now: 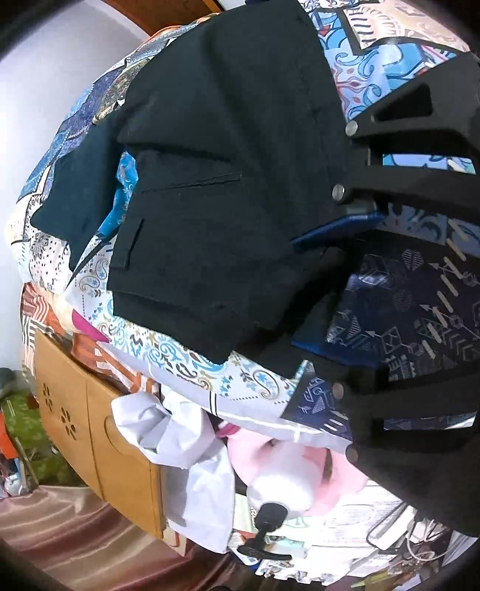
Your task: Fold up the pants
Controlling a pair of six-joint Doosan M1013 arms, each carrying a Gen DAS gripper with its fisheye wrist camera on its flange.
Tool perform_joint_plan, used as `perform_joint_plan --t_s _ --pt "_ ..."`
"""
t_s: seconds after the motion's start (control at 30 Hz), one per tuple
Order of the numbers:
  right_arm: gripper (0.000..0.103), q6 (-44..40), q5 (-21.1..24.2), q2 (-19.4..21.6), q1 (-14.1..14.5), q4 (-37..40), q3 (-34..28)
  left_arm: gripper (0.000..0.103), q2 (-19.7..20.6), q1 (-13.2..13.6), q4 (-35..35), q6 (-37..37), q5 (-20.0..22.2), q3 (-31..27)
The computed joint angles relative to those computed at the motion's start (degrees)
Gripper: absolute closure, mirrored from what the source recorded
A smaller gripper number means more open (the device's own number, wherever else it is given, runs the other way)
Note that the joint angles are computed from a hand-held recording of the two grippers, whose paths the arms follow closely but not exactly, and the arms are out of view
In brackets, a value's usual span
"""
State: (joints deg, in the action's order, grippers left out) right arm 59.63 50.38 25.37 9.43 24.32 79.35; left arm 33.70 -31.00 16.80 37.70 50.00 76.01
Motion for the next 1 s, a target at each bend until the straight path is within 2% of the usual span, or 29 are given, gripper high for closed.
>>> perform_joint_plan --t_s 0.13,0.27,0.37,0.47,0.53,0.6,0.67,0.77,0.83,0.87,0.93,1.0 --pt "0.055 0.8 1.5 -0.3 -0.4 -0.7 -0.6 0.044 -0.8 -0.5 2.4 0.0 1.9 -1.1" --pt "0.055 1.9 -0.5 -1.2 -0.9 -2.3 0.1 0.041 -1.7 -1.1 8.5 -2.3 3.0 -2.6" --pt "0.055 3.8 -1.7 -1.6 -1.5 -3.0 0.5 0.041 -1.0 -0.4 10.0 -1.4 2.5 -5.1" --pt "0.055 7.1 -2.5 -1.7 -2.2 -4.9 0.8 0.041 1.7 0.6 7.9 3.9 3.3 -9.6" --pt "0.055 9.9 -2.4 -1.6 -2.7 -6.3 0.8 0.041 4.7 2.2 0.4 11.0 3.3 -13.9" --pt "0.055 11.9 -2.5 -1.8 -2.9 -7.9 1.0 0.041 8.3 3.3 -4.2 14.7 6.6 -19.1" --pt "0.055 13.6 -2.9 -1.9 -3.0 -10.4 1.5 0.041 12.2 3.8 -5.4 16.9 11.0 -24.7" --pt "0.055 15.4 -2.3 -1.6 -3.6 -11.4 2.0 0.041 16.0 4.4 -7.1 18.1 14.2 -29.6" --pt "0.055 15.7 -2.6 -1.6 -4.4 -9.9 2.7 0.034 18.6 3.9 -2.9 15.9 19.2 -32.5" --pt "0.055 15.1 -3.0 -1.8 -4.9 -8.3 3.2 0.027 19.2 3.6 -0.8 15.1 20.3 -32.6" --pt "0.055 15.8 -3.3 -2.0 -5.2 -8.4 3.6 0.026 18.3 3.0 2.9 12.7 18.3 -29.8" --pt "0.055 16.8 -3.7 -2.2 -5.4 -9.2 4.0 0.024 18.0 2.3 6.3 9.4 19.1 -29.1"
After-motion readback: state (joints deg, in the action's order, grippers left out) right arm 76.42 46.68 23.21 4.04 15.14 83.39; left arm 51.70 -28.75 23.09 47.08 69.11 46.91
